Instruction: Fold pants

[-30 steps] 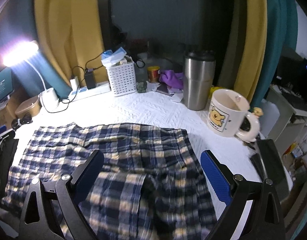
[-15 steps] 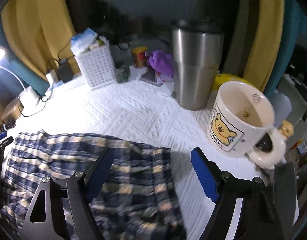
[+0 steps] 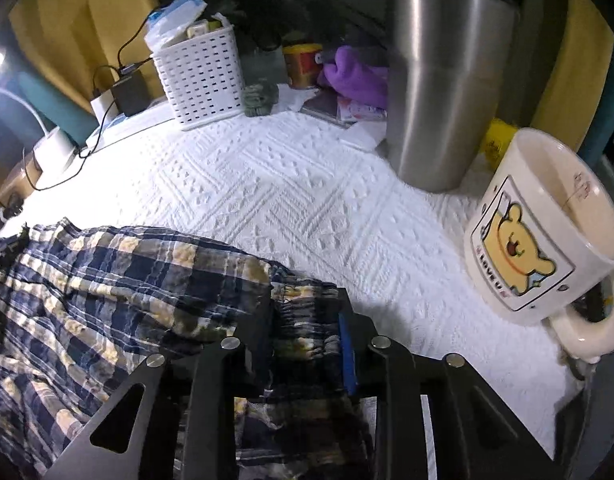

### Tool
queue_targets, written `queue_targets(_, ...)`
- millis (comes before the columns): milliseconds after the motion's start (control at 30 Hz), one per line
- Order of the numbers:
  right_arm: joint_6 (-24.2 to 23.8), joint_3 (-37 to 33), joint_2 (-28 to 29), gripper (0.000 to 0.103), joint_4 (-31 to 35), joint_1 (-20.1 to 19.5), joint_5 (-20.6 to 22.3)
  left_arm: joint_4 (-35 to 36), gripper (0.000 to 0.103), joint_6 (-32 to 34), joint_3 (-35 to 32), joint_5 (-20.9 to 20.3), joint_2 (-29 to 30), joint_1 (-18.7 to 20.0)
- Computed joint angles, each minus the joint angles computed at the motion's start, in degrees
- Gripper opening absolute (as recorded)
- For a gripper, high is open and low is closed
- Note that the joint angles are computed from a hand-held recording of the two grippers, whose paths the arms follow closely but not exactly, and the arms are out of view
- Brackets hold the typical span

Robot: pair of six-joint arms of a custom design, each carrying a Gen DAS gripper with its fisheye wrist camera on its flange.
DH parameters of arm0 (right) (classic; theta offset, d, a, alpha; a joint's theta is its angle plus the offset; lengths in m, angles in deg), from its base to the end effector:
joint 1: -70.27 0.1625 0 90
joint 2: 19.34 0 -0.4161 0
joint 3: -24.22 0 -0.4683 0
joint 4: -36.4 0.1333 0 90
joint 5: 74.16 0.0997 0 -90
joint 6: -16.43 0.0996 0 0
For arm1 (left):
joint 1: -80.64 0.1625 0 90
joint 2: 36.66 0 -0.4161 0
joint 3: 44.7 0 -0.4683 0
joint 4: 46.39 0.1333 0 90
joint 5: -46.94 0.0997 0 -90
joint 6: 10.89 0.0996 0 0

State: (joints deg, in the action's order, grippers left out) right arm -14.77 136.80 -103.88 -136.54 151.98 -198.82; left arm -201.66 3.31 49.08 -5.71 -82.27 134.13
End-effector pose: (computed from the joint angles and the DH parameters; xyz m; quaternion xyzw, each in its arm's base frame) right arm -0.0074 -0.5823 0.3910 0.0337 -0.8575 0.3249 0.3975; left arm -0.2738 -0.6955 0.0645 0.3582 0.8670 -0.1994 0.2834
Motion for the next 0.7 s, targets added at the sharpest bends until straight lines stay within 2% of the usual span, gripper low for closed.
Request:
queue_targets(233, -5.16, -1.06, 1.98, 0.026, -11.29, 2.85, -1.95, -4.4, 0.002, 1.65, -1.72, 0.39, 0.55, 0.39)
queue_targets(433, -6.01, -4.15, 4.02, 0.026, -16.63, 4.51, -2.72, -4.91, 0.002, 3.84, -6.51, -0.93, 2.55, 0.43)
queue_targets(533, -6.25, -5.8, 5.56, 0.026, -17.87, 3.83, -4.68, -4.7, 0.002, 5.62, -8.99, -0.76, 4.21, 0.43)
queue_targets(633, -4.07, -6.23, 6.2, 0.026, -14.81, 2.07, -6.12, -2.45, 0.003, 6.54, -10.55, -1.22, 5.38, 0.81)
queue_targets(700, -4.43, -6.76, 7.42, 0.026, -13.89, 1.53, -7.93, -1.34, 0.003, 7.45, -11.08, -0.33, 6.37, 0.84)
